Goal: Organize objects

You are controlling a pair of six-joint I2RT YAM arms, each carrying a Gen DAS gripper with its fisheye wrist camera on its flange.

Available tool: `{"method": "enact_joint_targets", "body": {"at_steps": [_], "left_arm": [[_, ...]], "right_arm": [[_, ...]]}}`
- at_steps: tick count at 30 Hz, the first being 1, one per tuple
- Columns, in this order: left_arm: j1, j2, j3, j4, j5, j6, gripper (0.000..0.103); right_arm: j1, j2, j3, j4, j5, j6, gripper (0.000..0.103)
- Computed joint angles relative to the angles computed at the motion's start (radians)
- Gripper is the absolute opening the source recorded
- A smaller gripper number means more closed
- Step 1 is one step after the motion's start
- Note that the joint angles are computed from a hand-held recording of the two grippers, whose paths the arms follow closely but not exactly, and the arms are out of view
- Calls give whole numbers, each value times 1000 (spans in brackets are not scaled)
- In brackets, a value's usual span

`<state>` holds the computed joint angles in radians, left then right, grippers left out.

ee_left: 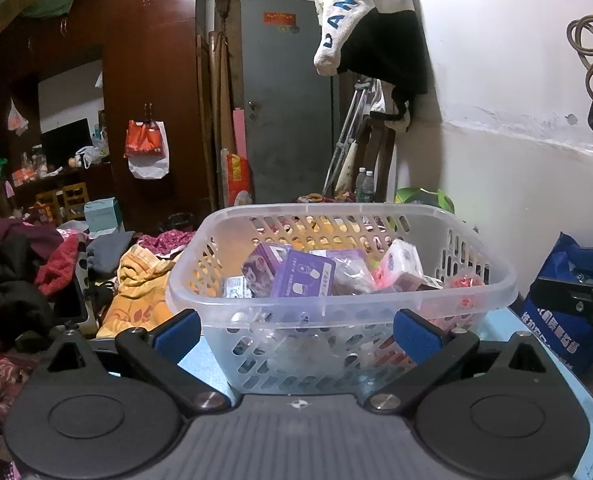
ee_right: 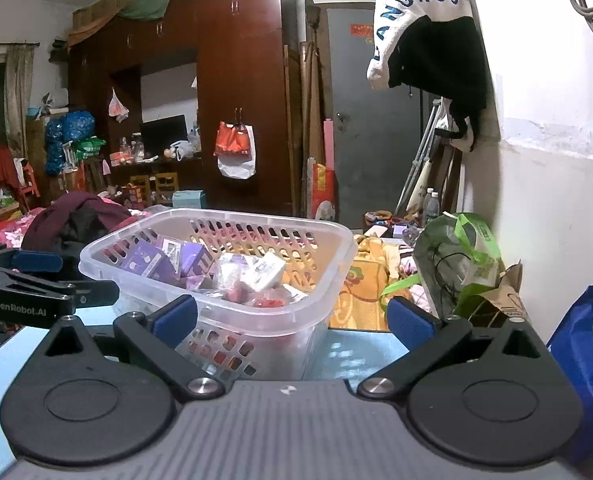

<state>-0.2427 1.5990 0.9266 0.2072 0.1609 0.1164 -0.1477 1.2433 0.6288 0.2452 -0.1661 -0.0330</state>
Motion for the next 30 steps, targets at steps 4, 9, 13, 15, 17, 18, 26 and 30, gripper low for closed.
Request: {"method": "enact_joint_targets", "body": {"at_steps": [4,9,13,15,17,18,26,30], "left_arm": [[-4,-1,-5,8,-9,0,103],[-5,-1,-5,6,-8,-1,103],[-7,1,-2,2,-10,-9,103],[-3,2,-1,1,-6,-14,103],[-2,2,-1,1,-6,-16,103],[-1,3,-1,1,-6,-17,103],[1,0,2,-11,1,-23,103],[3,6,12,-21,2,-29,103]], "right_arm": [[4,2,-2,7,13,-5,103],[-3,6,4,-3,-1,4,103],[1,4,3,-2,4,-1,103],[2,6,2,0,3,0,103],[3,7,1,0,6,0,103],[3,6,1,0,7,-1,103],[-2,10,3,0,0,1,103],[-3,28,7,9,-4,2,103]]}}
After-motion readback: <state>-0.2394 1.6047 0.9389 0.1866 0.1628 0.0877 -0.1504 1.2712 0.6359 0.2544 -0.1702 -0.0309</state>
